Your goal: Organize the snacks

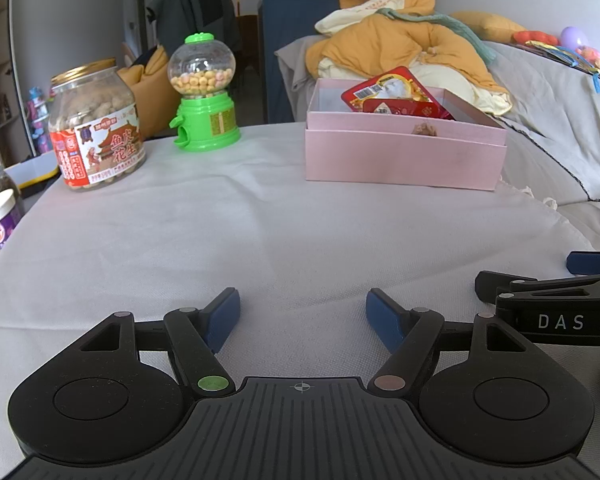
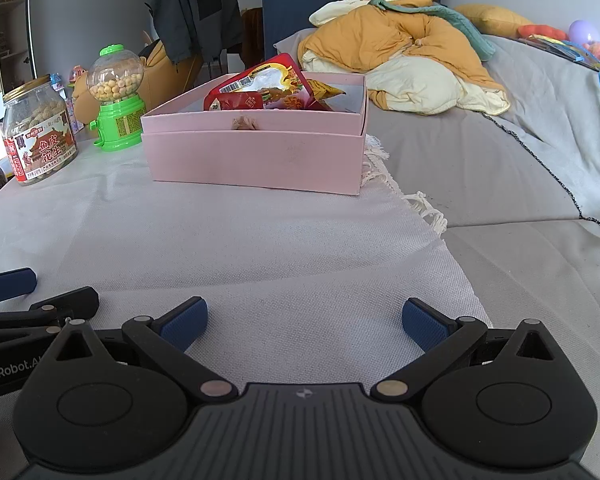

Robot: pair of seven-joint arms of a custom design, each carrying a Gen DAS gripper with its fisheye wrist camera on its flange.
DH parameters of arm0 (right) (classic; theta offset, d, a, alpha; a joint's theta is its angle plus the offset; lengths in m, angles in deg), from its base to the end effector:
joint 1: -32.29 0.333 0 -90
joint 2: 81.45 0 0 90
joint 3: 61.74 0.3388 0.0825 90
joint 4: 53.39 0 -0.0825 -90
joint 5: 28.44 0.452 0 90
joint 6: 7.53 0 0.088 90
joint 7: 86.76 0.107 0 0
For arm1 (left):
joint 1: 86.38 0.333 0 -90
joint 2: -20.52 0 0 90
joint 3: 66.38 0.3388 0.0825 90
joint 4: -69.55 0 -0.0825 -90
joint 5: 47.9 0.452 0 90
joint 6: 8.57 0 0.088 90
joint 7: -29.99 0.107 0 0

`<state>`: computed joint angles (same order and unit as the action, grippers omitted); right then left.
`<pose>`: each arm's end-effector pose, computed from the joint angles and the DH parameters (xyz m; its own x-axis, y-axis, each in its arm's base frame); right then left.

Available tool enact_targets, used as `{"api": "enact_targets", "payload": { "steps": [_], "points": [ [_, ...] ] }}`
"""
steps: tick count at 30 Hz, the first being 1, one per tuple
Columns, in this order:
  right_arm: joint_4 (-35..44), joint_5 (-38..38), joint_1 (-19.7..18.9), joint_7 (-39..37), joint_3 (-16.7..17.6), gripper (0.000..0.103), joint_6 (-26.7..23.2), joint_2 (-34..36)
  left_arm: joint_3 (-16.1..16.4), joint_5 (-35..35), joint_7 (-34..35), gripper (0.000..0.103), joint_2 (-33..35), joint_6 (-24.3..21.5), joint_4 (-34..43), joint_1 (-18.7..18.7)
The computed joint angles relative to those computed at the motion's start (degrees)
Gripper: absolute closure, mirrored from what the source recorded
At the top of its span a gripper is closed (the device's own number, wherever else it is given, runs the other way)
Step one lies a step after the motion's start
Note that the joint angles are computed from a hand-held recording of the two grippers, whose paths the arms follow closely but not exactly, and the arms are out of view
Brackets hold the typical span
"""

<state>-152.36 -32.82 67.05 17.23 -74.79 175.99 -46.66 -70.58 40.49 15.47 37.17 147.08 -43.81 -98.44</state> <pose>0.7134 0.3231 0.3177 0.3103 -0.9506 -0.0037 -0.6017 -0.1935 -0.7749 0.6419 -0.2228 0.3226 0.2214 -0.9748 -0.0270 -0.5926 -0.1125 -0.7976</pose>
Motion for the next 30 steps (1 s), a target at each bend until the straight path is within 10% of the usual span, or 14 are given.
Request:
{"api": "enact_targets", "payload": {
  "steps": [30],
  "points": [
    [-0.1,0.2,0.0,-0.2,0.0,0.0,0.0,-0.1,0.2,0.0,0.0,0.026,0.2,0.3,0.2,-0.1]
  ]
}}
